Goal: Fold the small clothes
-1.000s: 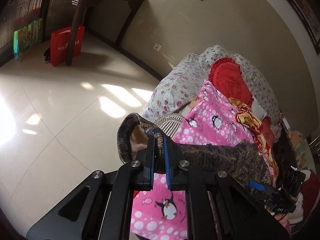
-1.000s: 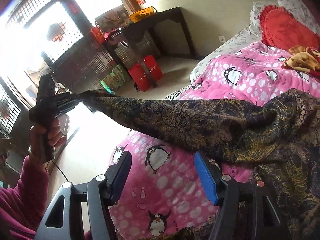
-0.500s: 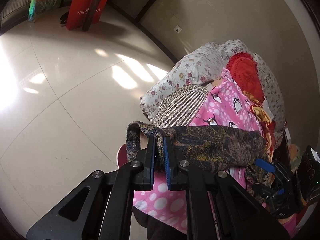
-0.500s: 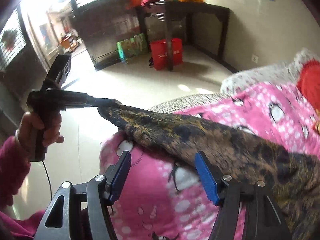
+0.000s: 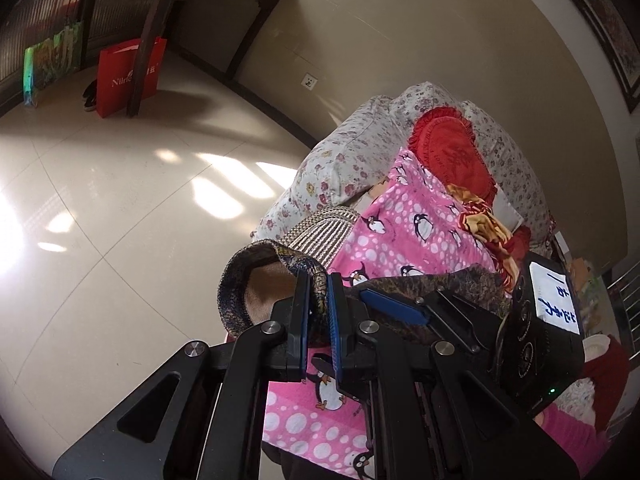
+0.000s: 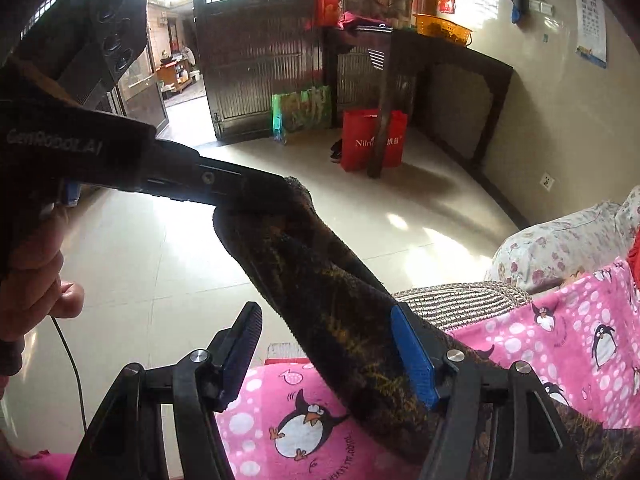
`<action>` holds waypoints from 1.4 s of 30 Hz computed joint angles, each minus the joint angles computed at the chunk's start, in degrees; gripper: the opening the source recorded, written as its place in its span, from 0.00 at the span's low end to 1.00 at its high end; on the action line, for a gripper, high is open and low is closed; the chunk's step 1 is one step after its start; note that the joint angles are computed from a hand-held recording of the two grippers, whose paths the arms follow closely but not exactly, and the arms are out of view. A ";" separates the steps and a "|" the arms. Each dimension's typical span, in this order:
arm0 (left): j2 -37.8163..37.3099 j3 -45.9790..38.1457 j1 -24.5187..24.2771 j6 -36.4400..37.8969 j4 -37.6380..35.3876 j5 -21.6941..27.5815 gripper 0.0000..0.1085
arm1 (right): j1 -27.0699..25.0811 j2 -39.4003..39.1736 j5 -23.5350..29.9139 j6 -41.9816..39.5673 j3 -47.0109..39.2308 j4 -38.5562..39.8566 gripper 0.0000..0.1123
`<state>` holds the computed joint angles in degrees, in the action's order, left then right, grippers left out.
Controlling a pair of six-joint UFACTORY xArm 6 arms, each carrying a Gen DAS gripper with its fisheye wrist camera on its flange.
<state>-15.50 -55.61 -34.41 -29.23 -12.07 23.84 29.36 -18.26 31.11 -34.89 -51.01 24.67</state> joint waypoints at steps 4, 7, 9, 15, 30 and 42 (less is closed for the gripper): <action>1.94 -3.99 -0.87 2.27 -0.73 0.73 0.07 | -2.09 0.36 4.93 -5.96 -4.00 10.86 0.24; 4.60 -8.93 -2.12 3.48 -0.12 1.30 0.07 | -3.93 0.57 6.29 -3.99 -6.16 9.00 0.08; 6.89 -12.94 -3.13 4.27 0.70 1.85 0.07 | -6.76 -0.16 8.88 -5.08 -7.40 12.77 0.05; 16.36 -27.28 -6.51 -1.27 9.21 3.90 0.21 | -22.51 -3.59 16.65 -4.81 -11.51 23.51 0.04; 41.69 -52.49 -18.23 1.53 6.95 12.38 0.52 | -61.25 -5.83 23.88 -6.82 -13.65 30.94 0.04; 58.08 -72.07 -23.23 0.69 5.20 23.06 0.52 | -79.64 -5.23 22.71 -11.72 -13.42 30.68 0.04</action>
